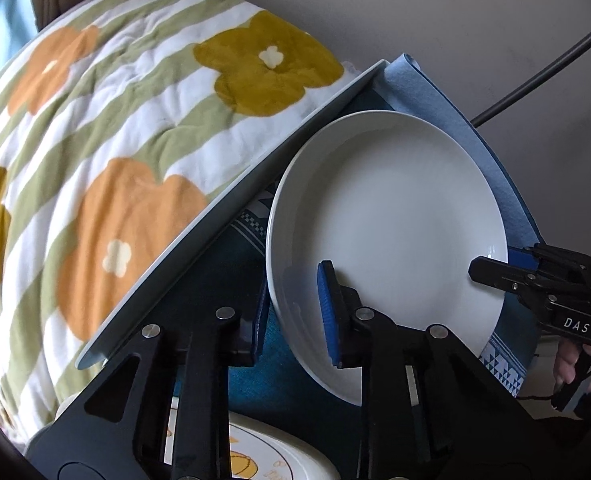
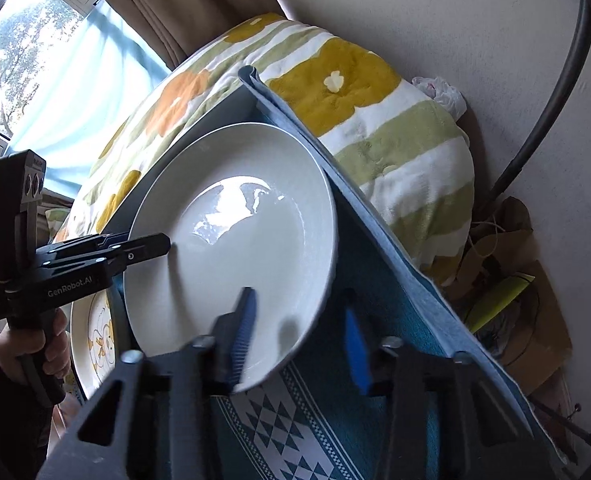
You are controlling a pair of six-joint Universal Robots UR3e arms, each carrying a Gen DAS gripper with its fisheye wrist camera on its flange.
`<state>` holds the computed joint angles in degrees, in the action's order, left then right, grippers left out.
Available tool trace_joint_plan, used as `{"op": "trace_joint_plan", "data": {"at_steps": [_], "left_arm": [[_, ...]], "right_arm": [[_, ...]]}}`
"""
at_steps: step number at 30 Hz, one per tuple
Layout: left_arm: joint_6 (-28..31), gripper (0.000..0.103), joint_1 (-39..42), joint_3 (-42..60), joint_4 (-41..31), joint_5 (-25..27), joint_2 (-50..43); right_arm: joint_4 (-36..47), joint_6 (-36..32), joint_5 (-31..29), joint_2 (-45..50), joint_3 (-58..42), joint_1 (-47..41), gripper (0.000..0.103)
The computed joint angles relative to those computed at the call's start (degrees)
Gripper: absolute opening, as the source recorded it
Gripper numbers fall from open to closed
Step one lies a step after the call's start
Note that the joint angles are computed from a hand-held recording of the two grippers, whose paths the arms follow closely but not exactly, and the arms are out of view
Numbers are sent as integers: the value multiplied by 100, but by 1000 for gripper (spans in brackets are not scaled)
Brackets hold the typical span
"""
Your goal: Organize plates and bowls
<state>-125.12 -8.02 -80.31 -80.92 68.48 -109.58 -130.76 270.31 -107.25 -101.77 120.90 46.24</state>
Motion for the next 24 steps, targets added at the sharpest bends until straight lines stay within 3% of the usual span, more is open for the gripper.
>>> {"op": "trace_joint_plan", "data": {"at_steps": [5,18,24], "left_arm": [[-2,20,-3,-50,90,-12,30],[-19,20,103,-585,445,-48,693],[-99,20,444,-984,171,-262,1599]], "right_arm": [[90,102,-28,32,0,-8,15],[97,-53,-170,-10,-86,153,15],[870,-176,-364,-110,-727,402,15]]}}
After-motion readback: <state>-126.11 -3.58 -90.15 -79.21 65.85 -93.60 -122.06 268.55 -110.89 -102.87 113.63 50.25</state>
